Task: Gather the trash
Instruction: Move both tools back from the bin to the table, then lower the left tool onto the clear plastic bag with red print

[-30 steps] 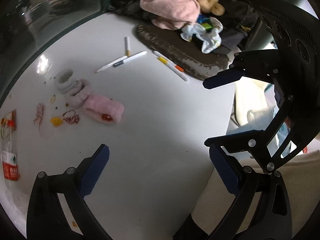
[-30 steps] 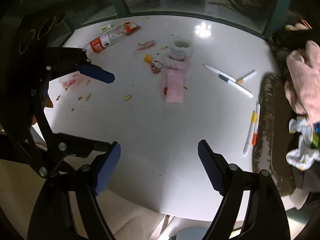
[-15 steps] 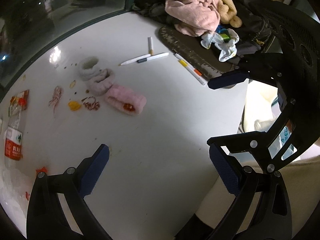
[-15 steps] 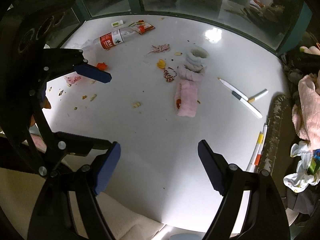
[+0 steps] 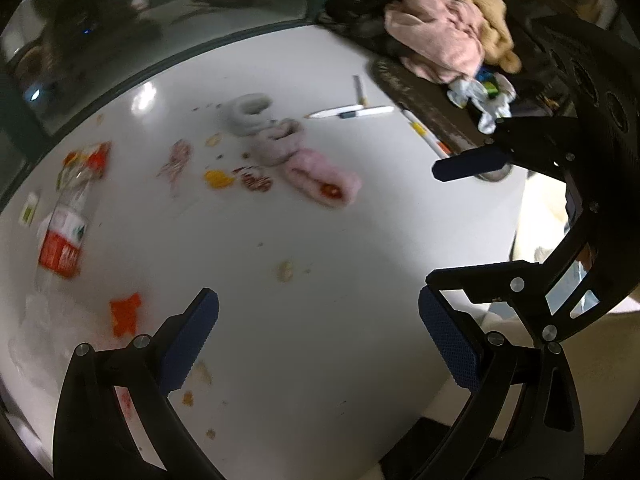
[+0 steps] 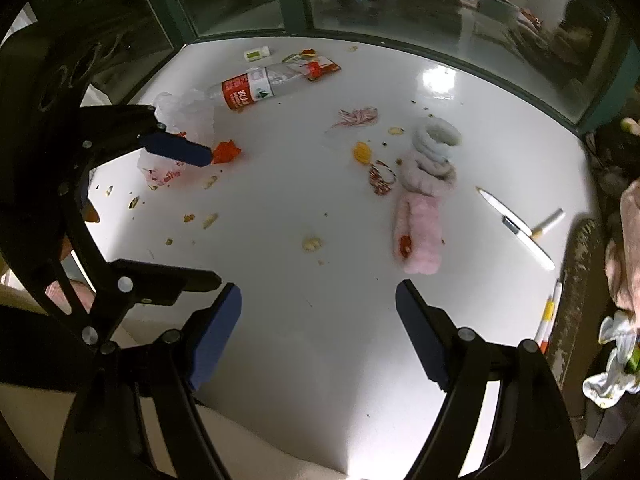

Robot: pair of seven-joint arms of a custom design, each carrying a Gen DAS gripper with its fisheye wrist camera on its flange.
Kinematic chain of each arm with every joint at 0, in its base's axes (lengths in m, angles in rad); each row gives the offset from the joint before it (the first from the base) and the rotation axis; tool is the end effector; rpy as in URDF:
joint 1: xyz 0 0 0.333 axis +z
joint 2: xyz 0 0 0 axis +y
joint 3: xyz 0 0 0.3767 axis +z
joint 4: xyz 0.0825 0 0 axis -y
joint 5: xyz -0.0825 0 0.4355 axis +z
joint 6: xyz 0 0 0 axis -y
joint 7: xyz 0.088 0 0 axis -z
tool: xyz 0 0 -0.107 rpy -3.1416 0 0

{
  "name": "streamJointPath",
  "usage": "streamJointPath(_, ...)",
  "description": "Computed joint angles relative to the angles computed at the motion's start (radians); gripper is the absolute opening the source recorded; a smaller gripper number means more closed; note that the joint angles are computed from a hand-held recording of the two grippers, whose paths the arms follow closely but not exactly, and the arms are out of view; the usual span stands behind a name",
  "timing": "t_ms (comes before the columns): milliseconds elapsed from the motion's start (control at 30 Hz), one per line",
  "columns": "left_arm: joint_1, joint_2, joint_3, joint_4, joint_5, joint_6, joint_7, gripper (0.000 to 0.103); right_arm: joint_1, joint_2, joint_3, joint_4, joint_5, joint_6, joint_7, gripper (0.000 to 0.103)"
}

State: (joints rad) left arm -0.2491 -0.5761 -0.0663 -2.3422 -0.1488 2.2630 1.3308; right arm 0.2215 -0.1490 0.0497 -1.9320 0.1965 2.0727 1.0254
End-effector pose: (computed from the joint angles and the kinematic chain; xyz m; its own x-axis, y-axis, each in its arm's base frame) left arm 0.4114 -0.1450 0.6377 -0.0581 -0.9741 0.2187 -0.9006 -0.0434 -0.4324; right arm 0.5594 0.1679 0.6301 0.6814 -0.7318 -0.0132 -0.6933 -0.6396 -0.3322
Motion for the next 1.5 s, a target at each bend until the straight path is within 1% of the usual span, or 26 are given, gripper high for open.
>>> streamJointPath(233,0.050,-0.096,-0.002,-0.092,0.030,0.006,-0.112,0.097,0.031,0.048,0.023,0.022,-0.002,0.018,0.013,0.076)
streamJointPath(433,0.094,-0.177,0.000,-0.162,0.092,-0.007,-0.207,0.097,0.064,0.106,0.039,0.060,-0.005,0.023,0.029,0.076)
streamJointPath(633,0.122,-0.226,0.026,-0.210,0.122,-0.038,-0.266,0.097,0.095,0.161,0.050,0.104,0.003,0.006,0.027,0.076)
streamJointPath(767,0.133,-0.254,0.053,-0.239,0.133,-0.045,-0.261,0.097,0.115,0.195,0.056,0.134,0.000,-0.003,0.032,0.076)
streamJointPath(1033,0.185,-0.295,0.089,-0.290,0.162,-0.071,-0.241,0.097,0.156,0.267,0.068,0.195,-0.011,-0.008,0.068,0.076)
streamJointPath(1233,0.219,-0.288,0.120,-0.312,0.166,-0.061,-0.199,0.097,0.177,0.316,0.070,0.237,-0.011,-0.015,0.103,0.076)
streamJointPath(1500,0.268,-0.242,0.146,-0.321,0.169,-0.017,-0.139,0.097,0.190,0.373,0.066,0.291,-0.023,-0.040,0.133,0.076)
